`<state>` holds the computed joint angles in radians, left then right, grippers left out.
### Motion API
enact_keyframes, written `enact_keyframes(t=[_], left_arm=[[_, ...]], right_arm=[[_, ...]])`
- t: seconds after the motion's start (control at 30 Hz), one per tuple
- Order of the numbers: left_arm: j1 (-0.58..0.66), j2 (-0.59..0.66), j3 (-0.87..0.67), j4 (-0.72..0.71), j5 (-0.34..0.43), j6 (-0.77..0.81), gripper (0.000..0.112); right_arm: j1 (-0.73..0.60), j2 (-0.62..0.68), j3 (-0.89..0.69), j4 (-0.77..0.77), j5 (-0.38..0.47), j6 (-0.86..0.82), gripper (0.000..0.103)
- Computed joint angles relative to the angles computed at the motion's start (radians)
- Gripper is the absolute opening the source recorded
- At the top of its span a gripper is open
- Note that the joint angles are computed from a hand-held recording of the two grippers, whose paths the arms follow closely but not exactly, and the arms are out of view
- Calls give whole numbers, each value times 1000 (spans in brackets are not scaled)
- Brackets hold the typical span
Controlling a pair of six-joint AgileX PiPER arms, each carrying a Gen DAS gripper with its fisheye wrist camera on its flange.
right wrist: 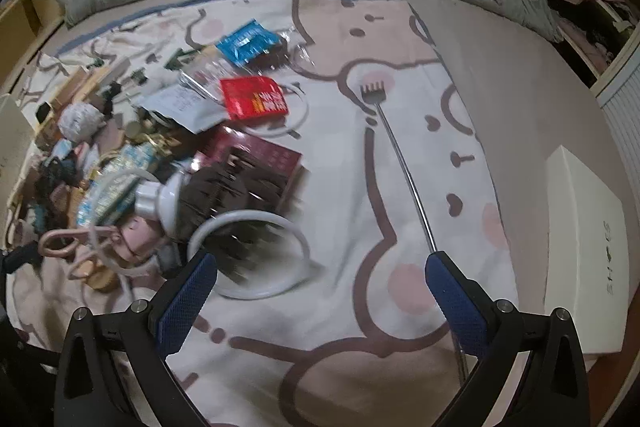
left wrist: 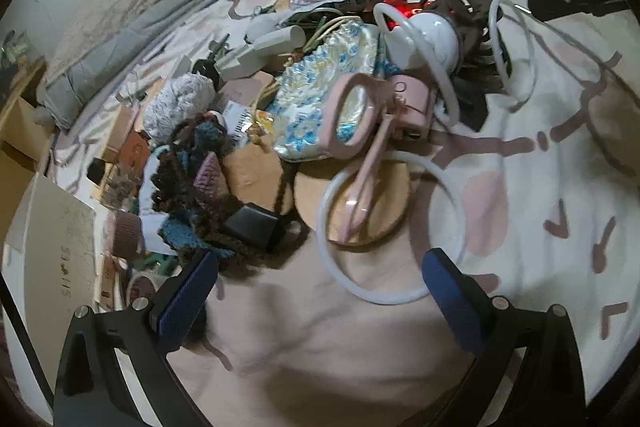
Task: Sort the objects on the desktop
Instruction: 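Move both grippers over the blanket toward the white plastic ring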
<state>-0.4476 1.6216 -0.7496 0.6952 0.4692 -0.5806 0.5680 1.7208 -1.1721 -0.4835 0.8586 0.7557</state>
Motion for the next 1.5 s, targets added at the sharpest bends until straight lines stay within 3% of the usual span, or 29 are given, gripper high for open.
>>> enact_keyframes(t=[0.13, 0.43, 1.17, 1.5], left_arm=[[5, 16, 14, 83, -11, -44, 103], [43, 13, 51, 74, -26, -5, 103], [282, -186, 228, -536, -48, 798, 103], [415, -273, 301, -692, -19, 1054, 103]], right_arm=[[-23, 18, 9, 8, 7, 2, 103], [-65, 86, -3, 3, 28, 46, 103], [-60, 196, -54, 24, 102, 43, 103], [-26, 199, -56, 120, 118, -58, 103]])
